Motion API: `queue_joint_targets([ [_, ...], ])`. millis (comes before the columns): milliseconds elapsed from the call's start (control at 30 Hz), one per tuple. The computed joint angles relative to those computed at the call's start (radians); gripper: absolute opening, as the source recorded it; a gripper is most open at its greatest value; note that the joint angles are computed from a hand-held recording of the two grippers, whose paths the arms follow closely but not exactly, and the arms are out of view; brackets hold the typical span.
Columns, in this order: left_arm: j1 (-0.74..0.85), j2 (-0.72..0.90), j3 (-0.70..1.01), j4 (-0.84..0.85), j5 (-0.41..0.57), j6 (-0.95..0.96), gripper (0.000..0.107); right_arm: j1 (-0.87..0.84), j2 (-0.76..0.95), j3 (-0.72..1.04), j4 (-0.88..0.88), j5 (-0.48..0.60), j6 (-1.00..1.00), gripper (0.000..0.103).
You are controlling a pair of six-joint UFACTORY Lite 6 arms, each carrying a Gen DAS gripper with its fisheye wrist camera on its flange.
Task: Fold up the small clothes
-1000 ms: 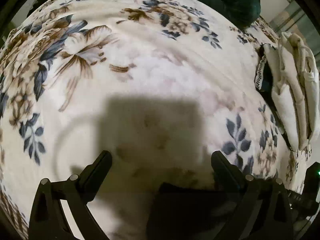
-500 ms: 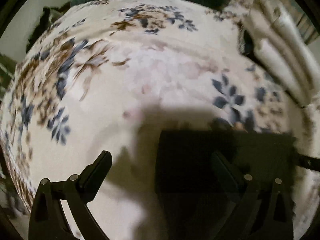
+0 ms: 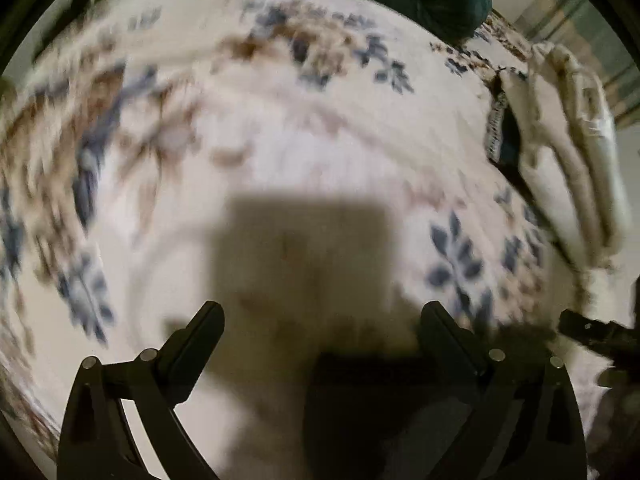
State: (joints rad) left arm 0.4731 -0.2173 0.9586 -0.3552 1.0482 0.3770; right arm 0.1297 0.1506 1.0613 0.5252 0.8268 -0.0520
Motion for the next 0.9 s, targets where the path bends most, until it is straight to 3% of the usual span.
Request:
queue_joint_targets([
  [67,0.079,-0.033,-0.069,-0.051,0.067,0.068,0.100,-0.104,-0.066,-0.108,0.038,0.044,-0.091,0.062],
  [167,0.131,-0.085,-0.174,-0.146,0.081,0.136,0.095,-0.213,-0.037,-0.196,0.126,0.047,-0.245,0.062],
  [200,0.117,-0.111,-0.199,-0.171,0.064,0.145,0.064,-0.216,-0.006,-0.209,0.163,0.036,-0.283,0.062],
  [233,0.102,-0.117,-0.208,-0.204,0.061,0.154,0.021,-0.207,0.030,-0.209,0.204,0.023,-0.310,0.062],
  [267,0.068,-0.104,-0.196,-0.201,0.052,0.121,0.020,-0.191,0.050,-0.212,0.251,0.006,-0.348,0.061],
  [333,0.024,-0.088,-0.170,-0.185,0.011,0.077,0.014,-0.168,0.022,-0.231,0.300,-0.032,-0.404,0.029],
  [367,0.026,-0.078,-0.160,-0.181,0.002,0.071,0.013,-0.143,0.006,-0.227,0.289,-0.055,-0.387,0.006],
  [467,0.061,-0.029,-0.144,-0.183,-0.009,0.090,0.011,-0.137,-0.042,-0.222,0.245,-0.113,-0.290,0.005],
  [533,0.082,0.001,-0.120,-0.197,0.014,0.106,0.012,-0.163,-0.012,-0.204,0.226,-0.084,-0.278,0.005],
  [600,0.085,-0.001,-0.095,-0.188,0.059,0.105,0.016,-0.190,0.022,-0.179,0.213,0.009,-0.283,0.012],
  [667,0.087,-0.046,-0.089,-0.169,0.090,0.117,0.024,-0.251,-0.055,-0.213,0.181,0.088,-0.277,0.024],
  [700,0.085,-0.081,-0.088,-0.147,0.104,0.116,0.033,-0.287,-0.118,-0.238,0.166,0.133,-0.279,0.035],
  [733,0.100,-0.131,-0.095,-0.135,0.132,0.126,0.041,-0.315,-0.177,-0.260,0.149,0.171,-0.270,0.040],
  [833,0.188,-0.251,-0.126,-0.116,0.230,0.165,0.060,-0.428,-0.441,-0.380,0.043,0.349,-0.225,0.043],
  [900,0.287,-0.339,-0.153,-0.101,0.326,0.203,0.061,-0.513,-0.591,-0.477,-0.018,0.447,-0.219,0.043],
])
